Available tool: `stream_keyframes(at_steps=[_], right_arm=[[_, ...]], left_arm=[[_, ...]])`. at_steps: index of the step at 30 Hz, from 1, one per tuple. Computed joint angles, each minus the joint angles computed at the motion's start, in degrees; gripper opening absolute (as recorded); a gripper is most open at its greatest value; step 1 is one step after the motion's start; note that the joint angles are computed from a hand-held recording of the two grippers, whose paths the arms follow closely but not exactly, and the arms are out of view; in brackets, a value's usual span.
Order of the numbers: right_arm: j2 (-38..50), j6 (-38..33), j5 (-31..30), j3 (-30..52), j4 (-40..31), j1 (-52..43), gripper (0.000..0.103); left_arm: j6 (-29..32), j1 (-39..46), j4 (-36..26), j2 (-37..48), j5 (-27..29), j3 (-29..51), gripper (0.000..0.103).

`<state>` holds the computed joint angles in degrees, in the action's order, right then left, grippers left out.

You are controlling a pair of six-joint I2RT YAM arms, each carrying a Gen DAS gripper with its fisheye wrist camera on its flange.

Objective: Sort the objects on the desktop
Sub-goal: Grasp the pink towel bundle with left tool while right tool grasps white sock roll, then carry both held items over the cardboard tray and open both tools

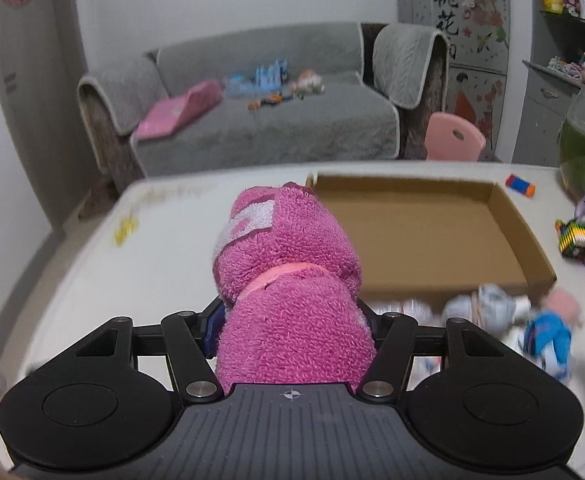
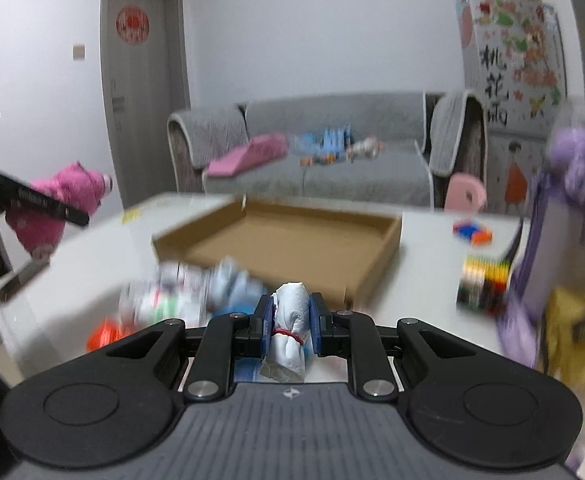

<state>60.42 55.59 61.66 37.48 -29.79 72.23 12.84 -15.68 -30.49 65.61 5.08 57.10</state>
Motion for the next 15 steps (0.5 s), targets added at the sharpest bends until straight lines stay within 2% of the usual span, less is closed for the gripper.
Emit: stream_keyframes(at_steps=[2,5,8,10,13,15], right_arm=[[-3.04,-13.45,-4.84,-1.17,10.27,-7.44,0.017],[-1.72,-25.38,-16.29,-1.87,21.79,-20.09,0.017],[3.97,-30.76,-26.91,-1.17,28.87,-30.72,0.017],[7.93,-32.69,-31.44,-0.64,32.11,-35.44,0.017],[11.96,-33.51,-35.57,-0.45,34.98,-39.57,0.017],[14.49,-33.58,-37.61,0.30,35.23,-41.22,0.017]], left_arm=[[-1.07,-3.08,2.02,4.97,-1.08,4.00,0.066],[-3.04,-5.91,3.52,16.01,0.40,12.85,0.067],[-3.88,-8.76,5.19,29.14,-0.22,22.71,0.067],[-4.52,-9.86,5.42,36.77,-1.35,28.50,0.066],[-4.92,-10.82,4.41,46.17,-2.17,35.92,0.066],[-4.17,-10.52,4.70,48.43,-1.90,36.51,0.066]])
